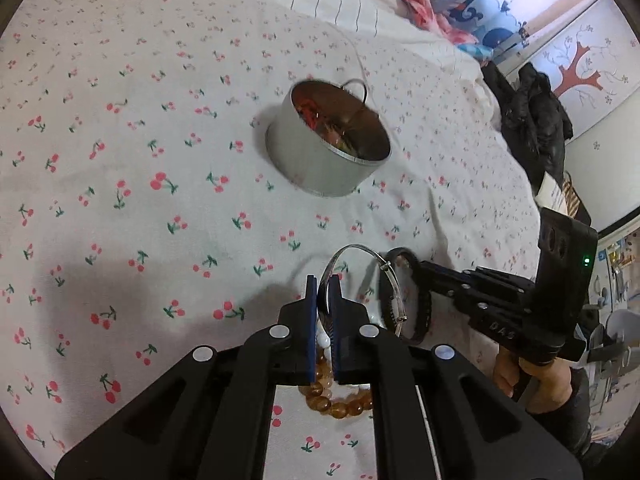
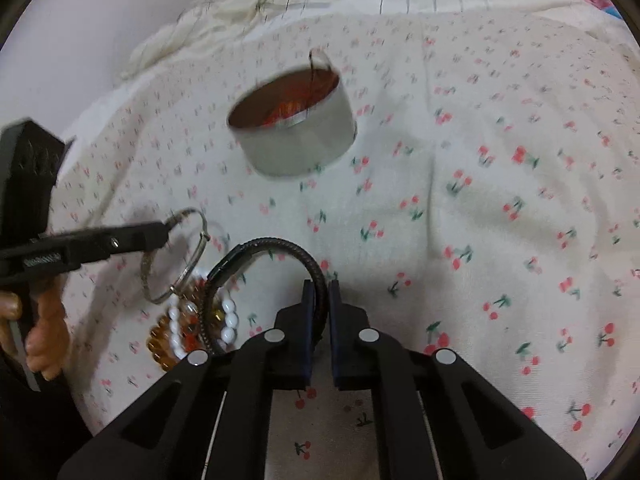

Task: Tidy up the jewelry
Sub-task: 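Lift the black bangle with the right tool while the left tool grasps a silver bangle, then carry both bangles over the tin and open both tools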

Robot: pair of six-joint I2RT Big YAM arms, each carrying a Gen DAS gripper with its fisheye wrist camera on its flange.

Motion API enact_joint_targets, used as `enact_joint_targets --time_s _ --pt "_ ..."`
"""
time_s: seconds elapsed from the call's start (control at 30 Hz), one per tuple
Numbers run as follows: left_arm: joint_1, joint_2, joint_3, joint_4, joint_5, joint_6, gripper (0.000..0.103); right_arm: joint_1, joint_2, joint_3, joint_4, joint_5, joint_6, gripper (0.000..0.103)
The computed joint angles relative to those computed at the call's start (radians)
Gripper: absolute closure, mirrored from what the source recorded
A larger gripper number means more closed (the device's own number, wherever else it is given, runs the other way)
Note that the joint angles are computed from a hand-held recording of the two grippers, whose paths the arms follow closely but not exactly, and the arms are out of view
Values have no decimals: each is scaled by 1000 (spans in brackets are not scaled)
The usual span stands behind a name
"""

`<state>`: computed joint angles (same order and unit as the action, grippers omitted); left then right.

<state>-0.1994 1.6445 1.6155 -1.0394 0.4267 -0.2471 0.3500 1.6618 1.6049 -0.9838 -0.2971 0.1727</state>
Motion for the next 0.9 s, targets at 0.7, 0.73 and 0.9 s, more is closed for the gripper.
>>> enact_joint_targets --time_s 0.7,0.73,0.9 --pt "-36 216 401 -71 -144 -15 98 9 70 244 51 212 -72 95" --pt "-38 238 427 -82 -153 -15 98 9 85 264 45 218 -78 95" --pt "-44 324 519 -131 -164 -6 98 3 155 351 9 219 -89 95"
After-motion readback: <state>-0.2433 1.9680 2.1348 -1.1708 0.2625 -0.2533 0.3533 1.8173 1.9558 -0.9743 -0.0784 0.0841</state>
